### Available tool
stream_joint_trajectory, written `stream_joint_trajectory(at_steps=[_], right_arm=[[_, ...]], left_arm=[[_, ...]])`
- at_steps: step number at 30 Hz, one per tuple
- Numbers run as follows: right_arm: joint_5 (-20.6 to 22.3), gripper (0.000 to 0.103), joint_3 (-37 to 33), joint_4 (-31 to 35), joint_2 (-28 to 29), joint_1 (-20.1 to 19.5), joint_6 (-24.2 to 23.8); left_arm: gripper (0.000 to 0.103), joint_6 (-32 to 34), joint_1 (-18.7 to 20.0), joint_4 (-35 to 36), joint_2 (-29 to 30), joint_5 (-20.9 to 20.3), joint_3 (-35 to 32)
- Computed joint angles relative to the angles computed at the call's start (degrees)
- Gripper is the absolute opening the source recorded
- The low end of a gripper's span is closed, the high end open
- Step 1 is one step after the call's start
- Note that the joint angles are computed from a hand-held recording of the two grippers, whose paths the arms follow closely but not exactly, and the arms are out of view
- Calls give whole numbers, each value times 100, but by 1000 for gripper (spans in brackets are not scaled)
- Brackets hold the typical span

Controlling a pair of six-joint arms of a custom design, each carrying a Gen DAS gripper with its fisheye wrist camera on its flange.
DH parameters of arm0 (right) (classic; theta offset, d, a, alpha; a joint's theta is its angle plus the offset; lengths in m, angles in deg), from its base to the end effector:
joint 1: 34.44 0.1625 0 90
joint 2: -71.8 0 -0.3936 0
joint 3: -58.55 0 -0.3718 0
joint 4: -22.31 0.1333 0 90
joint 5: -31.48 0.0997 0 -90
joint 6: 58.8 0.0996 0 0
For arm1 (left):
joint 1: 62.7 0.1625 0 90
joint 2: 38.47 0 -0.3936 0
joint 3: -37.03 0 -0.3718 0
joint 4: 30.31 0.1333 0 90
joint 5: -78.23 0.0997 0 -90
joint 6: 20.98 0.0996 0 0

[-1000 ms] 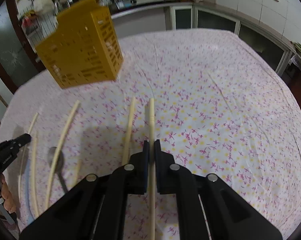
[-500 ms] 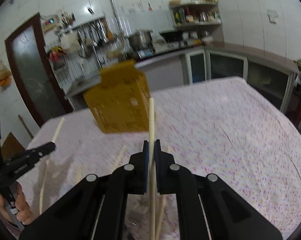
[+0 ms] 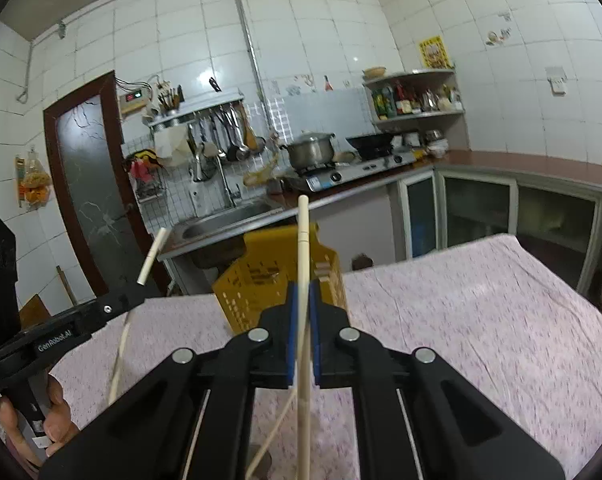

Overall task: Organize utensils
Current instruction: 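Lift the left tool's chopstick toward the yellow holder while the right tool carries its own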

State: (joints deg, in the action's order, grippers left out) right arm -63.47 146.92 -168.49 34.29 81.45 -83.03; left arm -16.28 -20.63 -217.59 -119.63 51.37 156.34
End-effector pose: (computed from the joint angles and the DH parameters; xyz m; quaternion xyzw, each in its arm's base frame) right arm 0.4122 -0.5636 0.1262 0.3671 -0.8281 0.4223 0.0330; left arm -0.1797 -0.4615 0.3842 0.0970 0.7788 -0.5586 0.2685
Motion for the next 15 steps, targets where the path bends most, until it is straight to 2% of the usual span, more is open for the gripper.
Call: stream_joint_trajectory(at_steps=[5, 10, 15], right_arm=[[156, 6, -408, -51, 243, 39, -139], [216, 6, -925, 168, 513, 60, -192], [500, 6, -1319, 115, 756, 55, -264]], left_arm=[[4, 396, 127, -242, 187, -188, -332], [4, 875, 320, -527, 418, -438, -700], [4, 1581, 538, -1223, 700, -772, -1076]])
